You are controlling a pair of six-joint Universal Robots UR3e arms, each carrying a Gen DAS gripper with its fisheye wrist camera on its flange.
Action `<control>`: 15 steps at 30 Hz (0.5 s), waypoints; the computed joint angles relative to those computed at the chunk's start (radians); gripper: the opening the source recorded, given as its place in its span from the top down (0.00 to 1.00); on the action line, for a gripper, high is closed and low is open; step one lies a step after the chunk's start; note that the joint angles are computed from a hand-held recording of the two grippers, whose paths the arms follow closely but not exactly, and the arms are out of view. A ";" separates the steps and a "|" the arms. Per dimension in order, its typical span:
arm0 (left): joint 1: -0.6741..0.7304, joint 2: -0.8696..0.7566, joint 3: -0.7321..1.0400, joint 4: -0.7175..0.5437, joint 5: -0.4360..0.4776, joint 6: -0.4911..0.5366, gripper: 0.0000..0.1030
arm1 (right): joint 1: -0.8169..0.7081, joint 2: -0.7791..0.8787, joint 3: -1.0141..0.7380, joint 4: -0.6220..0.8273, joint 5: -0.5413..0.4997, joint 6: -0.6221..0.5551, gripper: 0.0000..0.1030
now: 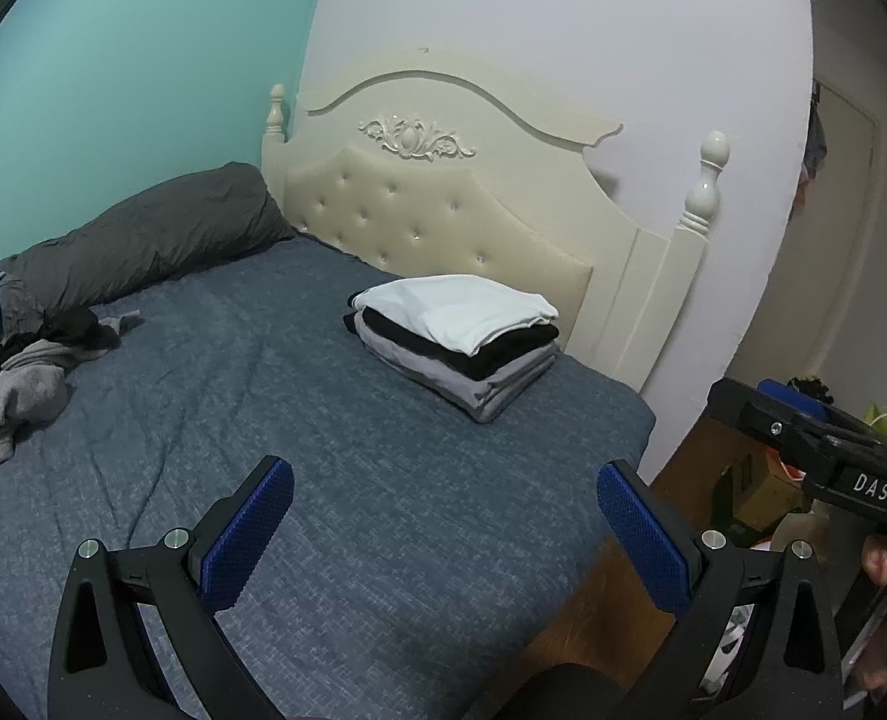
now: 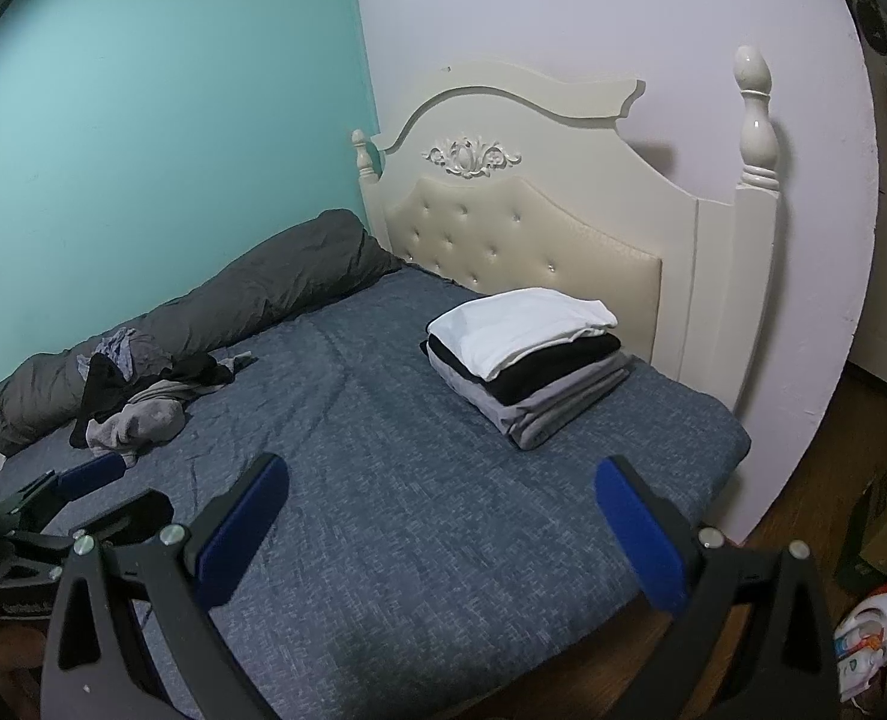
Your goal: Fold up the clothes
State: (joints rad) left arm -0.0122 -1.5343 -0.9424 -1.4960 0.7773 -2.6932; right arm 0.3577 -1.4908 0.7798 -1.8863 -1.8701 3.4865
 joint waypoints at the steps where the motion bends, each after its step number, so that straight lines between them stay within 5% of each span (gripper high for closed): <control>1: 0.001 0.003 -0.003 -0.001 0.000 0.002 0.00 | 0.003 -0.001 -0.001 0.001 -0.002 0.001 0.00; 15: 0.046 0.050 -0.011 -0.064 -0.007 0.039 0.00 | 0.053 -0.004 -0.007 0.019 -0.041 0.024 0.00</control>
State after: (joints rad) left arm 0.0342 -1.4847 -0.9537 -1.5603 0.7702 -2.6547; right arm 0.4110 -1.4953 0.7729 -1.8677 -1.9114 3.5101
